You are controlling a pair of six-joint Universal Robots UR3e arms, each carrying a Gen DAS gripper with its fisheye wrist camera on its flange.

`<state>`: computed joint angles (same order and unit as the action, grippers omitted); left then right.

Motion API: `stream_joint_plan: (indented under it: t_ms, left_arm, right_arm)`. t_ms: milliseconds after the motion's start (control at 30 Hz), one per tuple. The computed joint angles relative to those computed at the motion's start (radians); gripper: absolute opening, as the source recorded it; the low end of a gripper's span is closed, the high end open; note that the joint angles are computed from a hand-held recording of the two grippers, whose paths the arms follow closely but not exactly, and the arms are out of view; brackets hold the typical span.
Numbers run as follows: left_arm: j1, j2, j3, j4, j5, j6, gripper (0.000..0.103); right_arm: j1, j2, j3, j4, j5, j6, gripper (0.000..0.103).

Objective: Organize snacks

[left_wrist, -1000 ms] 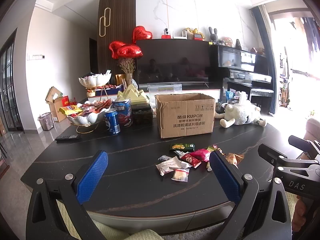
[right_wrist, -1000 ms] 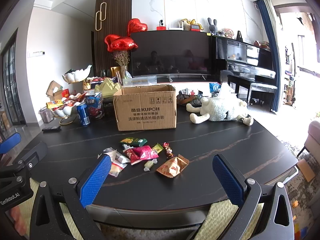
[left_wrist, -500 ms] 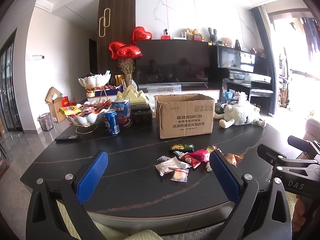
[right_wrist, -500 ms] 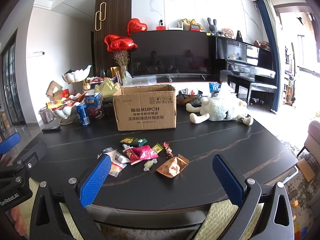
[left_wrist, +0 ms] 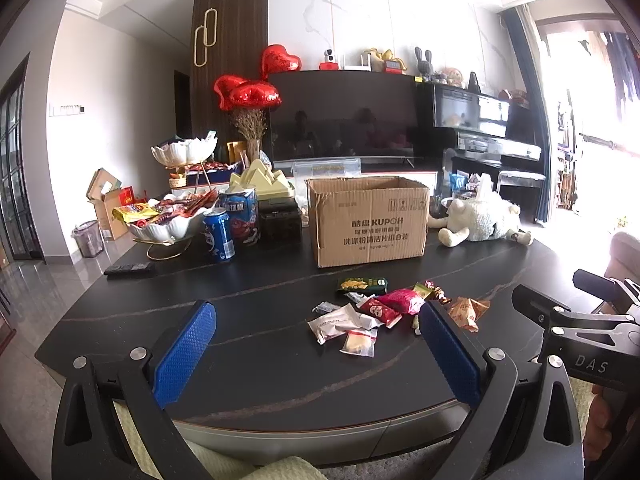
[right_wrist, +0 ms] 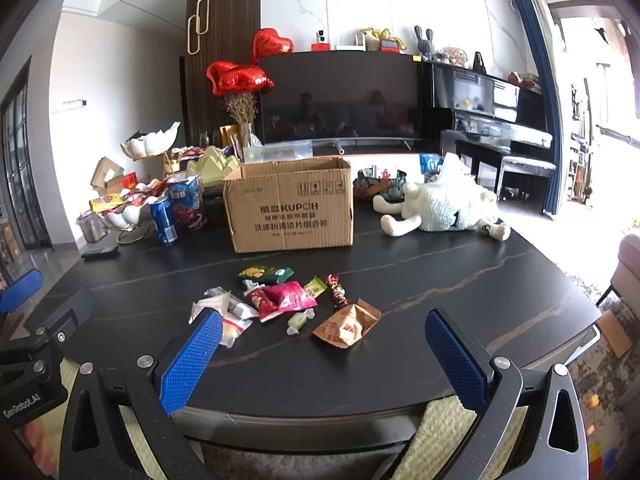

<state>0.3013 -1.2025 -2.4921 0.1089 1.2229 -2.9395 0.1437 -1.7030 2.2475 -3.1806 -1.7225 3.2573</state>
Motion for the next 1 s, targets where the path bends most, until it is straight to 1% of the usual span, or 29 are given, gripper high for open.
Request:
stream_joint_plan:
  t_ms: [100, 167, 367, 400, 467, 567, 700, 800, 867, 1000]
  left_arm:
    - [-0.027, -0.073, 0.007, 0.062, 0.036, -0.013, 0.103]
    - [-0.044, -0.121, 0.012, 0.096, 0.054, -0.022, 0.103]
    - [-0.100, -0.283, 0.061, 0.158, 0.106, -0.026, 0.103]
    - [-0.109, -0.310, 0.073, 0.165, 0.114, -0.025, 0.103]
    - [-0.130, -0.364, 0.102, 0.175, 0.130, -0.021, 0.100]
    - [-0.161, -0.447, 0.152, 0.204, 0.162, -0.019, 0.099]
    - [-0.188, -0.548, 0.222, 0.248, 0.197, -0.021, 0.098]
    - [-0.193, -0.604, 0.280, 0.227, 0.198, -0.039, 0.098]
    - [-0.192, -0.642, 0.331, 0.182, 0.189, -0.044, 0.096]
    - [-0.199, -0.720, 0.437, 0.097, 0.189, -0.074, 0.094]
  right_arm:
    - [-0.011, 0.068, -0.003, -0.042, 0.011, 0.006, 0.103]
    - [-0.026, 0.092, -0.006, -0.046, 0.032, 0.007, 0.103]
    - [-0.055, 0.190, -0.033, -0.060, 0.073, 0.015, 0.103]
    - [-0.059, 0.206, -0.039, -0.059, 0.078, 0.016, 0.103]
    - [-0.070, 0.235, -0.052, -0.059, 0.094, 0.017, 0.103]
    - [-0.089, 0.274, -0.071, -0.063, 0.113, 0.020, 0.103]
    - [-0.097, 0.346, -0.123, -0.076, 0.107, 0.030, 0.102]
    - [-0.101, 0.401, -0.178, -0.066, 0.103, 0.047, 0.102]
    - [-0.108, 0.434, -0.210, -0.054, 0.112, 0.058, 0.102]
    - [-0.112, 0.497, -0.281, -0.014, 0.099, 0.086, 0.100]
